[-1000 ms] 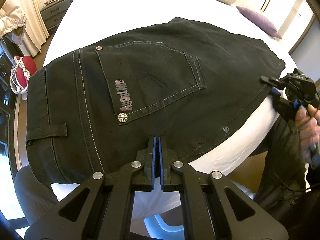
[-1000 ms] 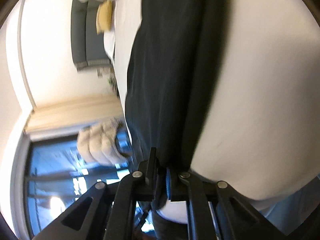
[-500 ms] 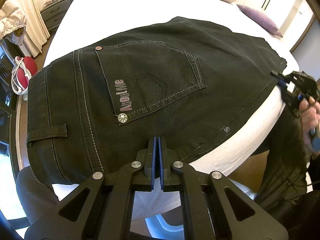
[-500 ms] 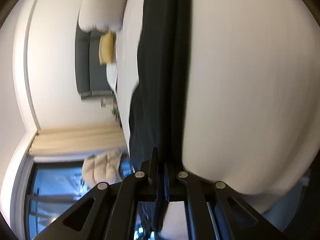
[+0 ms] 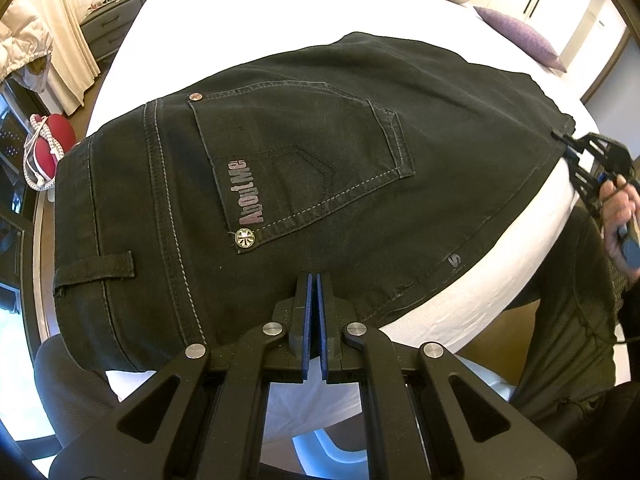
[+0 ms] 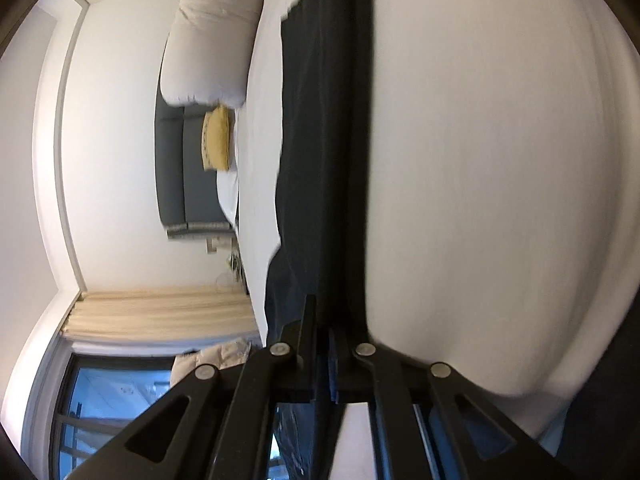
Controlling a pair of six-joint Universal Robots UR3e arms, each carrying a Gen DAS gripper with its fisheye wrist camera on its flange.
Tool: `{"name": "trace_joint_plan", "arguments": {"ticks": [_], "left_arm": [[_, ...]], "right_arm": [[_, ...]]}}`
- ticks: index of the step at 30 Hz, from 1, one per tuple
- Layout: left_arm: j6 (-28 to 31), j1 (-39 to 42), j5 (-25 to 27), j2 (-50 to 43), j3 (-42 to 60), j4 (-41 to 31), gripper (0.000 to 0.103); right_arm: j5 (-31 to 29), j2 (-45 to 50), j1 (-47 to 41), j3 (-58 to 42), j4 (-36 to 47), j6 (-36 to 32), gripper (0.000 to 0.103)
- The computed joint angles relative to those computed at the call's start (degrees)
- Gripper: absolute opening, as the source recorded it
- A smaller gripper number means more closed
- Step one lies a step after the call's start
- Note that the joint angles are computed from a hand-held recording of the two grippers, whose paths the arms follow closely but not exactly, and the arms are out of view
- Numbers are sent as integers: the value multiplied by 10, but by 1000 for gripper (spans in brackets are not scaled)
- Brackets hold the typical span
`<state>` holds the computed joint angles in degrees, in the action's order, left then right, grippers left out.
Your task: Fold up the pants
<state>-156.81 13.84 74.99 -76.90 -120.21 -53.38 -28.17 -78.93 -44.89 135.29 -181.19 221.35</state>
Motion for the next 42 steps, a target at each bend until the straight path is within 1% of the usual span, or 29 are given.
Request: {"name": "trace_joint_plan", "arguments": {"ticks": [2, 4, 5, 6, 9, 12, 14, 16, 18, 19, 20, 21, 22, 23, 24, 25, 26, 28, 30, 31, 32, 33, 34, 35, 36, 37, 38, 40, 42], "left_arm": [[-3, -2, 2, -1, 1, 0, 2], [-7, -5, 5, -2, 2, 3, 2], [-9, -7, 7, -3, 2, 4, 2], [-10, -8, 7, -3, 2, 5, 2], [-11, -9, 8, -4, 2, 6, 2], [-12, -11, 10, -6, 4, 5, 2], [-12, -12, 11, -8, 6, 5, 2], [-12, -13, 12, -9, 8, 3, 2], [-13, -13, 11, -8, 8, 3, 2], [-16, -13, 11, -9, 8, 4, 2], [-18, -13, 11, -8, 6, 6, 2], [-18, -13, 11, -8, 4, 8, 2], [-19, -13, 12, -7, 3, 10, 2], [-18, -12, 12, -6, 0, 11, 2], [-19, -11, 11, -5, -1, 12, 2], [-18, -11, 11, -5, -1, 12, 2], [-17, -10, 10, -5, -1, 11, 2], [-16, -8, 8, -5, 1, 7, 2], [-18, -7, 7, -6, 7, 2, 2], [-19, -8, 7, -7, 12, -2, 2], [-20, -9, 8, -7, 19, -8, 2], [-24, -12, 11, -5, 28, -14, 3], [-30, -15, 14, -4, 37, -19, 3], [-37, -14, 8, 1, 49, -27, 3], [-40, -10, -8, 6, 59, -35, 3], [-43, -5, -31, 7, 74, -42, 3], [-46, -4, -45, 0, 89, -43, 3], [-62, -20, -68, -49, 137, -21, 3], [-84, -32, -96, -112, 177, 9, 3]], "right_arm": [[-9, 18, -15, -19, -14, 16, 7], [-6, 38, -38, -22, -38, 35, 5], [-4, 43, -49, -21, -40, 34, 1], [-2, 43, -59, -17, -42, 29, 1], [3, 29, -82, 11, -53, 11, 1], [8, 16, -91, 20, -41, -7, 1], [6, 25, -91, 2, -33, -5, 6], [-7, 42, -90, -33, -48, 34, 12], [-26, 57, -106, -59, -76, 61, 25], [-34, 62, -111, -75, -73, 67, 26], [-34, 71, -119, -86, -72, 75, 26], [-33, 77, -123, -92, -75, 80, 23], [-42, 71, -126, -97, -52, 67, 19], [-51, 61, -131, -98, -22, 46, 9], [-46, 62, -138, -94, -20, 42, 6], [-34, 63, -144, -92, -19, 40, 6], [-36, 41, -149, -89, 16, 21, 8], [-80, -4, -140, -103, 63, 3, 24], [-182, -94, -114, -117, 140, -9, 73], [-227, -130, -93, -129, 155, -8, 76], [-225, -147, -85, -134, 156, -23, 76], [-199, -152, -66, -155, 171, -50, 72], [-165, -136, -39, -195, 209, -83, 63], [-131, -115, 1, -243, 272, -126, 35], [-100, -82, 51, -290, 319, -154, 14], [-78, -48, 96, -323, 329, -159, 12], [-59, -8, 146, -359, 337, -162, 11], [-29, 100, 250, -458, 359, -151, 9], [-3, 203, 321, -562, 393, -133, 8]]}}
